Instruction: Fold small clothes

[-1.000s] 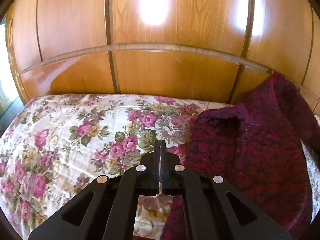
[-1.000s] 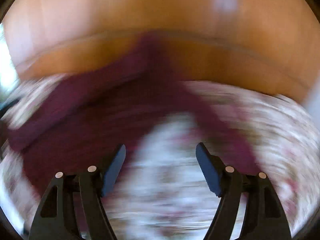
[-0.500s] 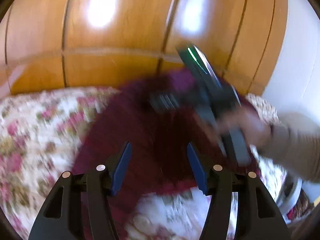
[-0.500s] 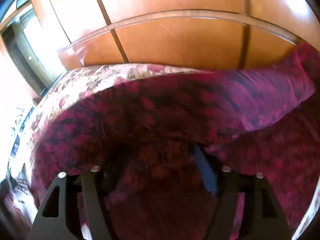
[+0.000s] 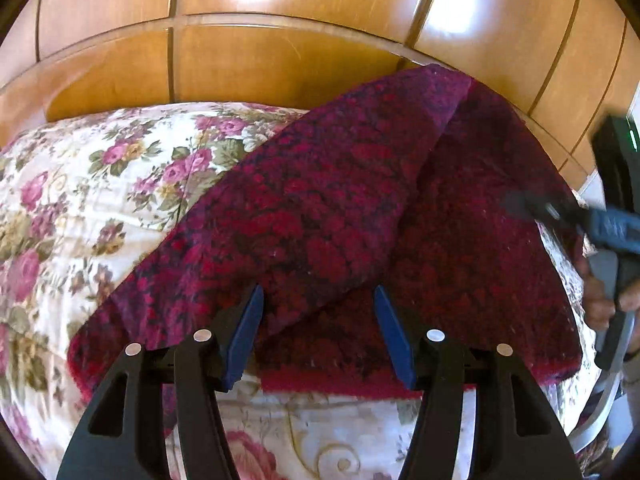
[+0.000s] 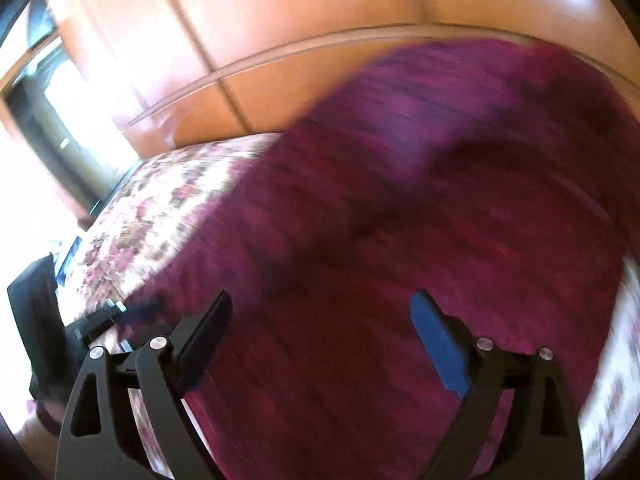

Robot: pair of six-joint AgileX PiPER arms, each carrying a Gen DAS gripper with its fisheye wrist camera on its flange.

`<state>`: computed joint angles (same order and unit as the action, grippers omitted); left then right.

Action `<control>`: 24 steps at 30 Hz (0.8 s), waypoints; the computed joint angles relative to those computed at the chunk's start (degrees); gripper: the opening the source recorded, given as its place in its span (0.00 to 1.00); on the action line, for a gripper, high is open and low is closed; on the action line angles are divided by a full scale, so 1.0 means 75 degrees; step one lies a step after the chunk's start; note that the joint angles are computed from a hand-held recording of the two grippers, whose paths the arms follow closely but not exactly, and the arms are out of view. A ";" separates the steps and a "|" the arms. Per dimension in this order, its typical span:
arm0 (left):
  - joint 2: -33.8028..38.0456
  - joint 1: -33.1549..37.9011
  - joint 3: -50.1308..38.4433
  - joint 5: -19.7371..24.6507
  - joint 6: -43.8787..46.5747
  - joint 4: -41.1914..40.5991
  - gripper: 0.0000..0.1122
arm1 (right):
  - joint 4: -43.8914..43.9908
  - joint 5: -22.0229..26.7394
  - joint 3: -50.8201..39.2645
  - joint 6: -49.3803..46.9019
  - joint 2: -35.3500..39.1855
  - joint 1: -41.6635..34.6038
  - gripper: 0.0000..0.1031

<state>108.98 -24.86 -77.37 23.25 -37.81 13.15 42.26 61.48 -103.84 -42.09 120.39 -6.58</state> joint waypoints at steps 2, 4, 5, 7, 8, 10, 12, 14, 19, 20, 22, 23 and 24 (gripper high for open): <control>-0.0306 -0.0010 0.0515 -0.0252 -0.0285 -0.0006 0.50 | -0.0017 -0.0122 0.0963 -0.0242 -0.0415 -0.0749 0.88; -0.0496 -0.0039 0.0937 -0.0440 -0.0538 -0.0020 0.50 | -0.0104 -0.0213 0.1722 -0.0402 -0.0712 -0.1361 0.88; -0.0420 -0.0001 0.0941 -0.0449 -0.0470 -0.0128 0.50 | -0.0106 -0.0215 0.2092 -0.0487 -0.0844 -0.1674 0.88; -0.0249 0.0005 0.0825 -0.0174 -0.0682 -0.0029 0.50 | -0.0016 -0.0015 0.2537 -0.0619 -0.0957 -0.2140 0.88; -0.0077 0.0100 0.0757 -0.0181 -0.0418 -0.0409 0.50 | 0.0151 0.0188 0.2808 -0.0717 -0.0993 -0.2401 0.87; 0.0187 0.0361 0.0697 -0.0362 0.0189 -0.1317 0.50 | 0.0412 0.0384 0.3220 -0.0831 -0.1047 -0.2606 0.83; 0.0346 0.0501 0.0628 -0.0654 0.0632 -0.1960 0.50 | 0.0564 0.0388 0.3581 -0.1006 -0.1173 -0.2619 0.79; 0.0510 0.0531 0.0379 -0.0678 0.0862 -0.2178 0.48 | 0.0773 0.0277 0.3928 -0.1240 -0.1282 -0.2545 0.68; 0.0417 0.0413 0.0269 -0.0530 -0.0040 -0.1348 0.14 | 0.0585 0.0020 0.3978 -0.1352 -0.1571 -0.2205 0.27; 0.0296 0.0362 0.0372 -0.0566 -0.0299 -0.1042 0.13 | 0.0592 -0.0019 0.4022 -0.1438 -0.1678 -0.2210 0.22; -0.0079 0.0257 0.0701 -0.0689 -0.0649 -0.0558 0.12 | 0.0638 0.0125 0.3980 -0.1710 -0.1977 -0.2427 0.19; -0.0328 0.0131 0.0869 -0.0705 -0.0922 -0.0254 0.12 | 0.0665 0.0236 0.3945 -0.1816 -0.2088 -0.2564 0.18; -0.0510 0.0036 0.0987 -0.0707 -0.1095 -0.0053 0.11 | 0.0703 0.0400 0.3888 -0.1983 -0.2285 -0.2789 0.18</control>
